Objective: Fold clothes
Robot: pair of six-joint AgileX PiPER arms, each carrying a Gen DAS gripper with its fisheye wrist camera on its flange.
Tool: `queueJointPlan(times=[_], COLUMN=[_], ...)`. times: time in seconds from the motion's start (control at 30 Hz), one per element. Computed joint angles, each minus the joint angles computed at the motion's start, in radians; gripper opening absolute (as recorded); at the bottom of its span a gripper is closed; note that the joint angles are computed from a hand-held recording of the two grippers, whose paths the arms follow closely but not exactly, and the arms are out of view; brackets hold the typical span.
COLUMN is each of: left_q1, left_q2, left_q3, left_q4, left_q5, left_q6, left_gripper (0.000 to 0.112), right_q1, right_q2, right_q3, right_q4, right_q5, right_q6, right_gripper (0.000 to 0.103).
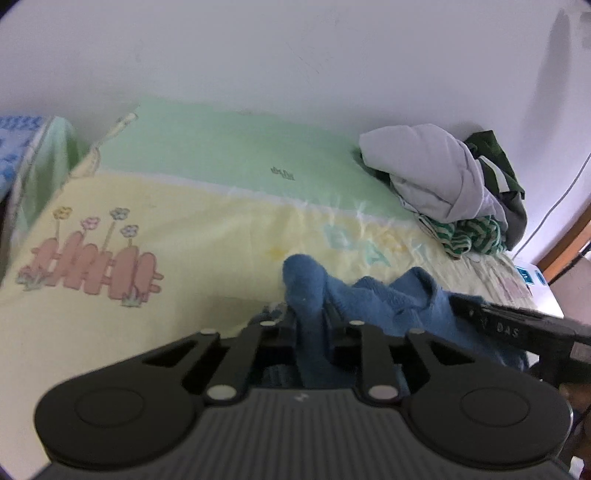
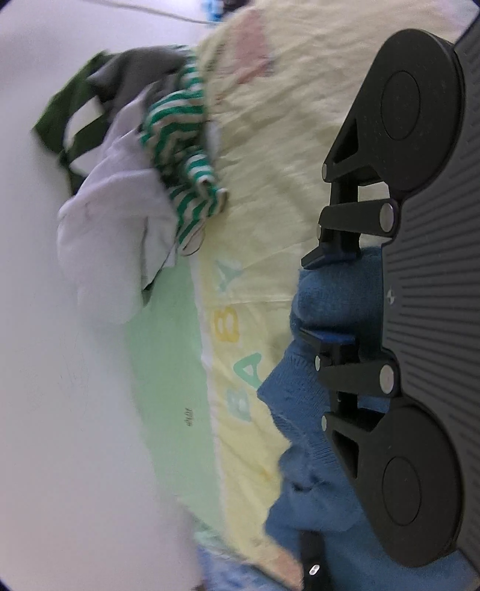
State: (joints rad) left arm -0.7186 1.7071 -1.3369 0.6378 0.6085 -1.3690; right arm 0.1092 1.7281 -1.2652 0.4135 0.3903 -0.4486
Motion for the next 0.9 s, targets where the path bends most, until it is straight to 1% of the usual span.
queueJointPlan(times=[0.07,0.1,0.13,0.17,0.23,0.3,0.37,0.4,0.43,0.5,0.57,0.6,0.67,0.7,0.73,0.8,0.83,0.87,0.9], left_q1=[-0.022,-0.035,-0.05,-0.064,-0.075,-0.086,-0.11,-0.125,-0.141,-0.179,-0.229,-0.245,-0.244,-0.248,-0.251,-0.238,-0.232,-0.235,-0.251], left_q2=[-0.004,-0.001,0.01,0.02,0.017,-0.006,-0.043,-0.064,-0.082,-0.097,-0.069,-0.054,-0.03,-0.008,0.026,0.107,0.128,0.128,0.132], left_q3=[0.012,0.013,0.003,-0.01,-0.032,-0.036,-0.035,-0.035,-0.039,-0.062,-0.117,-0.137,-0.15,-0.157,-0.173,-0.233,-0.219,-0.181,-0.161], left_q4=[0.052,0.079,0.107,0.126,0.116,0.122,0.156,0.177,0.198,0.25,0.303,0.312,0.268,0.259,0.248,0.162,0.152,0.182,0.233], left_q5=[0.016,0.028,0.049,0.072,0.111,0.145,0.186,0.207,0.227,0.241,0.289,0.295,0.236,0.232,0.254,0.341,0.349,0.338,0.344], left_q6=[-0.062,-0.089,-0.093,-0.09,-0.059,-0.053,-0.078,-0.095,-0.11,-0.115,-0.099,-0.096,-0.084,-0.094,-0.104,-0.106,-0.148,-0.194,-0.225], left_gripper=[0.024,0.024,0.024,0.025,0.025,0.026,0.024,0.015,0.009,0.011,0.012,0.012,0.022,0.027,0.027,0.021,0.021,0.02,0.019], right_q1=[0.037,0.056,0.069,0.08,0.079,0.063,0.05,0.046,0.046,0.054,0.061,0.058,0.046,0.037,0.026,-0.003,-0.018,-0.03,-0.042], right_q2=[-0.015,-0.028,-0.038,-0.045,-0.048,-0.042,-0.038,-0.038,-0.039,-0.04,-0.037,-0.036,-0.032,-0.029,-0.026,-0.012,-0.005,0.002,0.009], right_q3=[0.032,0.067,0.108,0.149,0.167,0.142,0.12,0.114,0.117,0.128,0.135,0.135,0.127,0.119,0.111,0.089,0.079,0.073,0.068], right_q4=[-0.086,-0.123,-0.136,-0.135,-0.079,0.009,0.048,0.06,0.074,0.076,0.084,0.112,0.183,0.222,0.269,0.366,0.409,0.452,0.501], right_q5=[-0.057,-0.107,-0.169,-0.232,-0.266,-0.228,-0.187,-0.176,-0.177,-0.197,-0.215,-0.212,-0.193,-0.175,-0.153,-0.101,-0.077,-0.057,-0.04], right_q6=[0.005,-0.025,-0.059,-0.102,-0.174,-0.269,-0.323,-0.339,-0.355,-0.353,-0.355,-0.376,-0.427,-0.452,-0.483,-0.539,-0.558,-0.582,-0.612], right_gripper=[0.031,0.028,0.027,0.027,0.027,0.027,0.027,0.027,0.027,0.027,0.028,0.028,0.028,0.028,0.028,0.029,0.029,0.029,0.03])
